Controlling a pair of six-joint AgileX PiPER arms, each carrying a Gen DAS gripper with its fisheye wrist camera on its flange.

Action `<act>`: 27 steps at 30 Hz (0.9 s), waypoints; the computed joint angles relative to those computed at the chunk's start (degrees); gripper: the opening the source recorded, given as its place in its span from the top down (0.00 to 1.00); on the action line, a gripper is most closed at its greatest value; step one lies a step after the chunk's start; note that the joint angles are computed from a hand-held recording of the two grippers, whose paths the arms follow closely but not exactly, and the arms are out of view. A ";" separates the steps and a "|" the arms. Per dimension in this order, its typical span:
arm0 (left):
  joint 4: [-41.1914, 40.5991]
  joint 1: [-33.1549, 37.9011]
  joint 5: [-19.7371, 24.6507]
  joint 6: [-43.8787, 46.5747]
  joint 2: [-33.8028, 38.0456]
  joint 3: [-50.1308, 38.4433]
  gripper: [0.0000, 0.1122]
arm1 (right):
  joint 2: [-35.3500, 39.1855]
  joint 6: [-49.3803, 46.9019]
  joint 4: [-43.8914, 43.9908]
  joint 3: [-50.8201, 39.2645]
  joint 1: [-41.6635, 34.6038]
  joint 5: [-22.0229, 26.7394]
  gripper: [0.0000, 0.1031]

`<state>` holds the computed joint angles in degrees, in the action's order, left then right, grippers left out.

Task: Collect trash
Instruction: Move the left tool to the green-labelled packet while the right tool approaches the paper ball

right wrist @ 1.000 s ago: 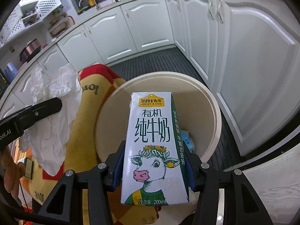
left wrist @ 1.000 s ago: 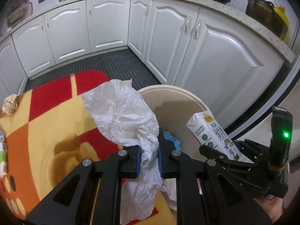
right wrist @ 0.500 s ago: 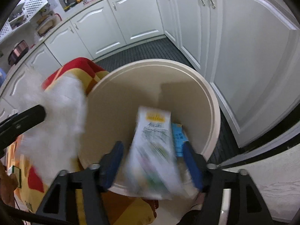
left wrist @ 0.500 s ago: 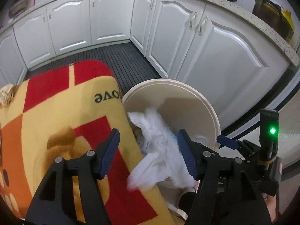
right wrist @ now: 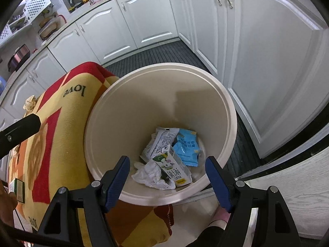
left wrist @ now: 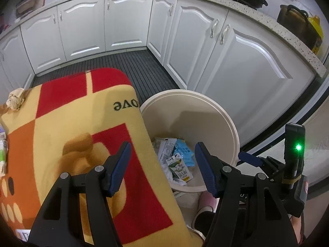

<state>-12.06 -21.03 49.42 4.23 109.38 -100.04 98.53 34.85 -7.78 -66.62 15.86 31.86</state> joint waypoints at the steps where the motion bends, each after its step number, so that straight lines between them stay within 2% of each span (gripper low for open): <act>1: 0.29 0.10 -0.30 -0.19 -0.64 0.62 0.44 | -0.29 0.41 -0.43 -0.09 0.45 0.15 0.29; 8: 2.35 1.89 -2.04 -1.06 -5.13 4.98 0.44 | -1.45 3.37 -3.80 -2.63 4.43 2.45 0.29; 16: 1.94 7.02 -2.11 0.31 -9.46 8.31 0.44 | 0.16 5.95 -6.18 -8.94 9.74 5.30 0.29; 22: 0.90 13.67 -0.70 2.99 -12.02 9.84 0.44 | 3.83 5.88 -6.81 -16.36 14.21 7.56 0.27; 27: -1.63 21.57 2.39 7.41 -11.75 8.71 0.44 | 7.83 3.66 -5.03 -22.89 16.69 8.97 0.25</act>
<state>-13.69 0.54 51.81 11.64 97.63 -91.34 106.36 38.51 -12.80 -89.51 32.56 40.82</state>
